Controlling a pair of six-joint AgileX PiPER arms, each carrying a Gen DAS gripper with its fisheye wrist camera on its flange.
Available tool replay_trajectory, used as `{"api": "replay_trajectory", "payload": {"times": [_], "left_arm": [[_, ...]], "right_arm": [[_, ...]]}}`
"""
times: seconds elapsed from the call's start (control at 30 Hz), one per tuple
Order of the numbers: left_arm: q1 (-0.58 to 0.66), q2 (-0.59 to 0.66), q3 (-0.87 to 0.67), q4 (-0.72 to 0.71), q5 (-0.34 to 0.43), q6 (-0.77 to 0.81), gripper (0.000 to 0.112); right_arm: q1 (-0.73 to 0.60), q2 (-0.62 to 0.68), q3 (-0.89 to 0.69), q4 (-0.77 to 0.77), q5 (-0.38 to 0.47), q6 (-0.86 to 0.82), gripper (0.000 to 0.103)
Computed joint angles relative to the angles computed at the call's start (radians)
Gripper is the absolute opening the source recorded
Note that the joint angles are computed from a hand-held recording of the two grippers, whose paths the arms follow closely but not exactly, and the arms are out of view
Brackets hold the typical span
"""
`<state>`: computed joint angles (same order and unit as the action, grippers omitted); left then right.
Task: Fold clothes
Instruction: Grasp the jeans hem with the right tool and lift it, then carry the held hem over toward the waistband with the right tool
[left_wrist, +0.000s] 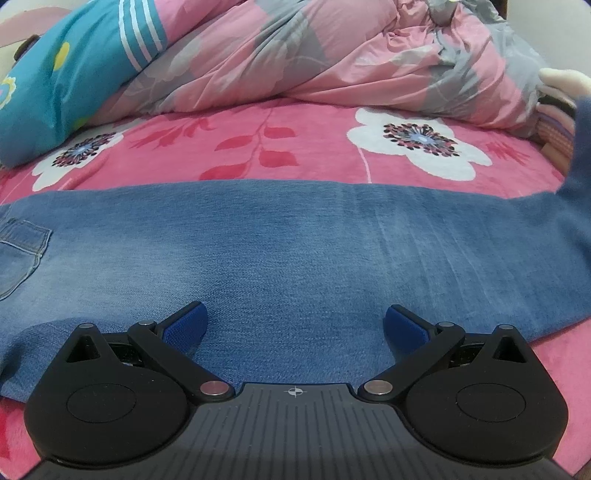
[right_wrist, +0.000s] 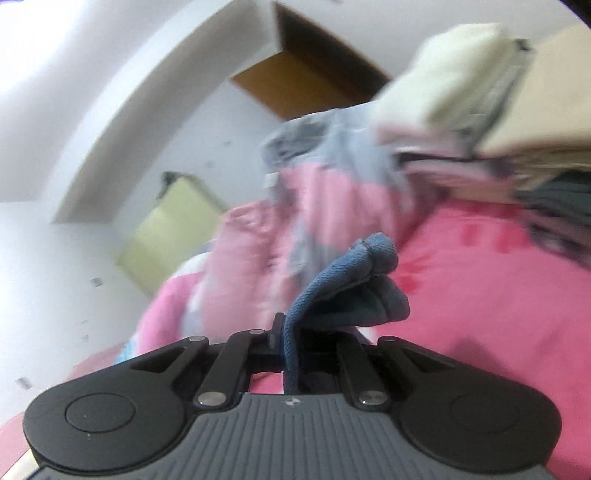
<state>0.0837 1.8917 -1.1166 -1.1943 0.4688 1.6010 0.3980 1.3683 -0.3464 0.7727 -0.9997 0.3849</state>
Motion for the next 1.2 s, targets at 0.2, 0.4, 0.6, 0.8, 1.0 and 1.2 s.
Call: {"api": "replay_trajectory", "payload": {"times": [0.2, 0.4, 0.6, 0.8, 1.0, 1.2], "left_arm": [[0.032, 0.009, -0.016, -0.007, 0.061, 0.033, 0.103], [0.199, 0.013, -0.056, -0.100, 0.279, 0.099, 0.103], [0.225, 0.119, -0.195, 0.037, 0.256, -0.003, 0.103], [0.271, 0.141, -0.221, 0.018, 0.340, 0.025, 0.102], [0.465, 0.194, -0.466, 0.045, 0.586, -0.191, 0.103], [0.621, 0.318, -0.784, 0.054, 0.620, -0.348, 0.103]], "right_arm": [[0.055, 0.036, -0.174, -0.128, 0.087, -0.037, 0.007], [0.090, 0.154, -0.395, -0.229, 0.206, -0.029, 0.007], [0.134, 0.298, -0.618, -0.288, 0.288, -0.024, 0.007], [0.177, 0.450, -0.843, -0.295, 0.414, -0.064, 0.007], [0.217, 0.623, -1.093, -0.283, 0.557, -0.150, 0.007], [0.254, 0.880, -1.491, -0.194, 0.750, -0.325, 0.007]]}}
